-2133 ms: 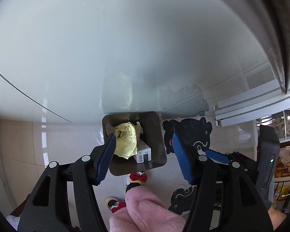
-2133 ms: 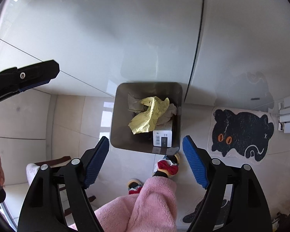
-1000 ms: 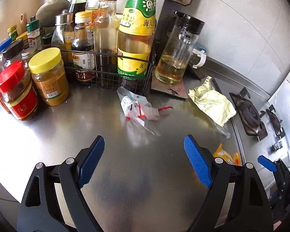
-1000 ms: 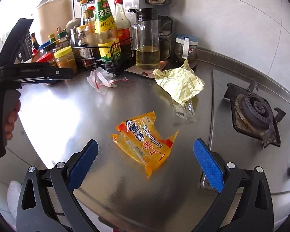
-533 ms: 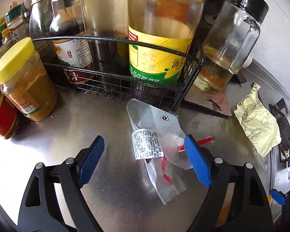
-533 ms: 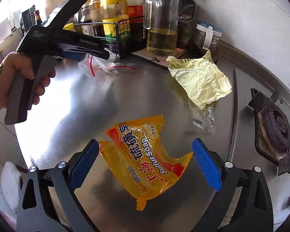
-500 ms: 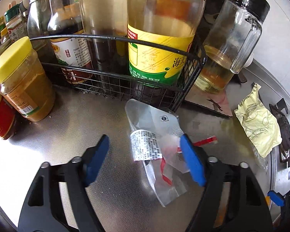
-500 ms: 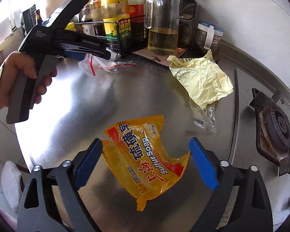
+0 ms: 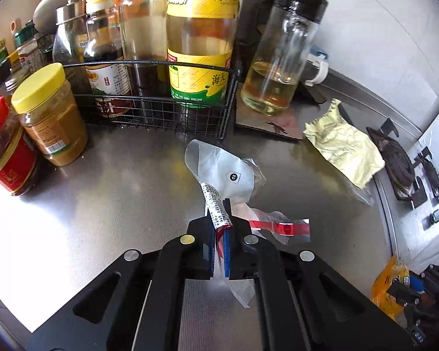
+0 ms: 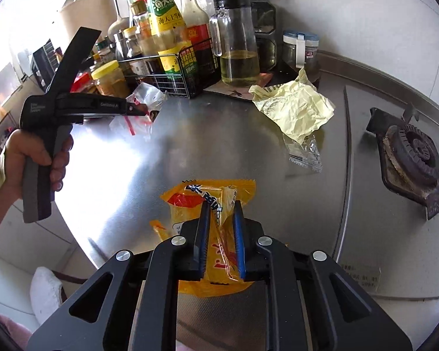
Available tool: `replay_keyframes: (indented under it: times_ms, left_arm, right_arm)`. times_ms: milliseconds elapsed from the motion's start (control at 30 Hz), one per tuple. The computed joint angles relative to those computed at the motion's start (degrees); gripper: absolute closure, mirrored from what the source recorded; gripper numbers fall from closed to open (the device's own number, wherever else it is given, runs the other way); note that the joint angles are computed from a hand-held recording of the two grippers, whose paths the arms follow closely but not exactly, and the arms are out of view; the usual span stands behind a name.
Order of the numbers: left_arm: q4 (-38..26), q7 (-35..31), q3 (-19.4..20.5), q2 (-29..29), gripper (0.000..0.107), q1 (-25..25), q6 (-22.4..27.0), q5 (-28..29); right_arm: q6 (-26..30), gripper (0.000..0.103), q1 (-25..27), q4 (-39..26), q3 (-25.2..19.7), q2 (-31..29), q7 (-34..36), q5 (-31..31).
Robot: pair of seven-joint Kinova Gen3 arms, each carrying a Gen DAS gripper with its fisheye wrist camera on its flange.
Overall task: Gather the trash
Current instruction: 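Carry both items down over the bin and open both tools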
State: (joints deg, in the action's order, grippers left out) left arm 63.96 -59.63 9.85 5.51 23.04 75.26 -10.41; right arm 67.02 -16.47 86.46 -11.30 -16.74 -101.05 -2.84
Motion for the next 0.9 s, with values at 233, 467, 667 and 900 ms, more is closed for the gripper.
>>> replay_keyframes:
  times_ms: [233, 467, 667, 900]
  left_arm:
    - [2.6, 2.37, 4.69, -8.29, 0.105, 2.82, 4.73, -1.08]
    - [8.56, 5.21, 10.84, -18.29, 0.104, 2.15, 8.23, 2.51]
    - [16.04, 5.44, 13.88, -24.07, 0.104, 1.13, 8.24, 9.18]
    - [31.62, 4.72, 15.25, -25.62, 0.104, 0.49, -0.12, 17.83]
  right_arm:
    - [3.89, 0.086, 0.92, 1.28, -6.31, -7.24, -7.76, 1.05]
    - [9.76, 0.086, 2.07, 4.42, -11.96, -15.05, -14.79, -1.93]
    - [11.66, 0.086, 3.24, 11.42, -15.69, -19.88, -19.96, -7.05]
    - [4.51, 0.086, 2.98, 25.94, -18.58, -21.32, -23.6, -11.03]
